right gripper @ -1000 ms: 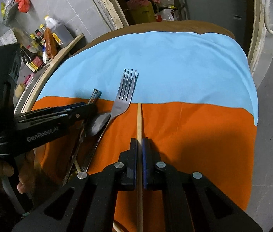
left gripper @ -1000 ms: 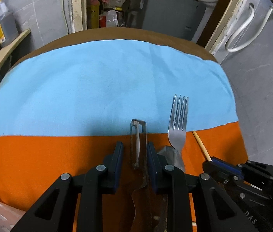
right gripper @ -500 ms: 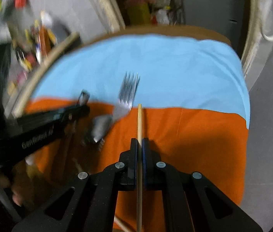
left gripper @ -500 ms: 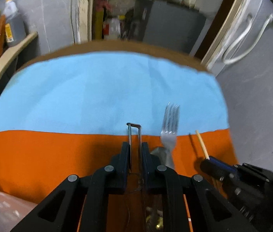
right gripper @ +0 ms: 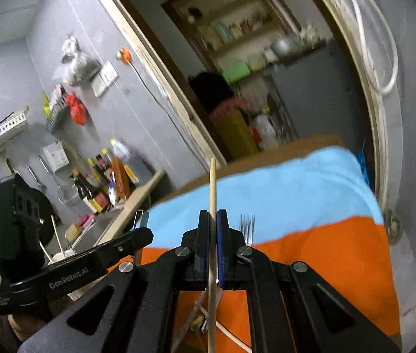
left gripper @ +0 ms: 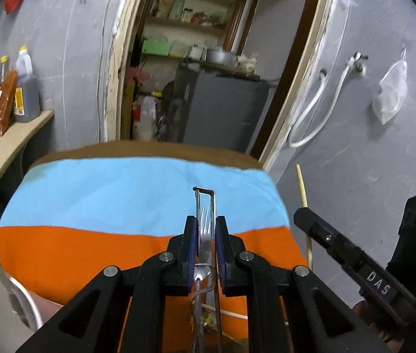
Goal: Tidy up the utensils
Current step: 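Lift the peeler with the left gripper while the right gripper lifts the chopstick, then drop the peeler and chopstick into the white caddy with both grippers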
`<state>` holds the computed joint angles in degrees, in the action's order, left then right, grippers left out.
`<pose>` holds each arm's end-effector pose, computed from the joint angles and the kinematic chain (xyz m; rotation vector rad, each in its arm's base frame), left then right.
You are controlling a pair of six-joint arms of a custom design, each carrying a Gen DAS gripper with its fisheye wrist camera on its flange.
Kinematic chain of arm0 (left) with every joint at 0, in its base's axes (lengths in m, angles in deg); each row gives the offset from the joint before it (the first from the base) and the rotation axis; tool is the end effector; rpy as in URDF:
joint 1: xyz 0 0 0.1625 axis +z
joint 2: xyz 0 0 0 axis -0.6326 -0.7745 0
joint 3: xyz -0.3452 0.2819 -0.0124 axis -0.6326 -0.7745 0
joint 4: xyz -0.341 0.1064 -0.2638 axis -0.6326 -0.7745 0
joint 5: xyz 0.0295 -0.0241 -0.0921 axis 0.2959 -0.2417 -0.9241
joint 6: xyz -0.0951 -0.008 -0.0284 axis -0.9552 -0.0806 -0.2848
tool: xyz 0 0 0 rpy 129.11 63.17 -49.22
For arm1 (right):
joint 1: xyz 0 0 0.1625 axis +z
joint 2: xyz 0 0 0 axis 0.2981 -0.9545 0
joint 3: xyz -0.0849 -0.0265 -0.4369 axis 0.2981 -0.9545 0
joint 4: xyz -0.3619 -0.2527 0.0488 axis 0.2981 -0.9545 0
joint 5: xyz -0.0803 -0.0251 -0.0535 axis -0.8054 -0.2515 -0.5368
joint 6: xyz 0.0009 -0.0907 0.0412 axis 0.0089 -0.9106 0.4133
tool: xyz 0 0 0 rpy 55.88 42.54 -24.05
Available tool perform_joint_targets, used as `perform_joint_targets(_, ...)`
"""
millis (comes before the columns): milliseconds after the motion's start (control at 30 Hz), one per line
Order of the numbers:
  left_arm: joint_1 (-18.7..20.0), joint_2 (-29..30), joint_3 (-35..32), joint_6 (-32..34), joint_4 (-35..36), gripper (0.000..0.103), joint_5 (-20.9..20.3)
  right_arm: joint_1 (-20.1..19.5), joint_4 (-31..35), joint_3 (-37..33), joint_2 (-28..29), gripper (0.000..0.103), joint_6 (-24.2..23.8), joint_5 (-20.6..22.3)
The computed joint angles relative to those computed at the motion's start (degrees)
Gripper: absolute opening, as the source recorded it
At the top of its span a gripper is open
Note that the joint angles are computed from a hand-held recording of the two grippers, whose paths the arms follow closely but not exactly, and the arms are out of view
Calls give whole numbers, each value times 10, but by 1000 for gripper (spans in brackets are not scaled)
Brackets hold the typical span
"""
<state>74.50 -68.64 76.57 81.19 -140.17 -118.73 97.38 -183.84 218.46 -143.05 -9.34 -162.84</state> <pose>-0.3867 -0.4773 0.2114 1.2050 2.6734 -0.6899 0.2424 -0.3717 0.2494 -0.1225 -2.1617 1.7387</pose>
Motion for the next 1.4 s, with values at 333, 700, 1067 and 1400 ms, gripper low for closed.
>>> perform_joint_targets(333,-3,-50,7,5,-33,12,9,66,-18,-61,15,4,-90,-26)
perform_joint_targets(700,31,-109,-3,21,-75,12,32,76,-62,-164,94,4,-73,84)
perform_joint_targets(1067,98,-110,-20,40,-166,12,83,66,-135,-266,217,4,-65,125)
perform_joint_targets(1400,124,-94,-5,49,-232,12,79,69,-143,-305,259,4,-106,75)
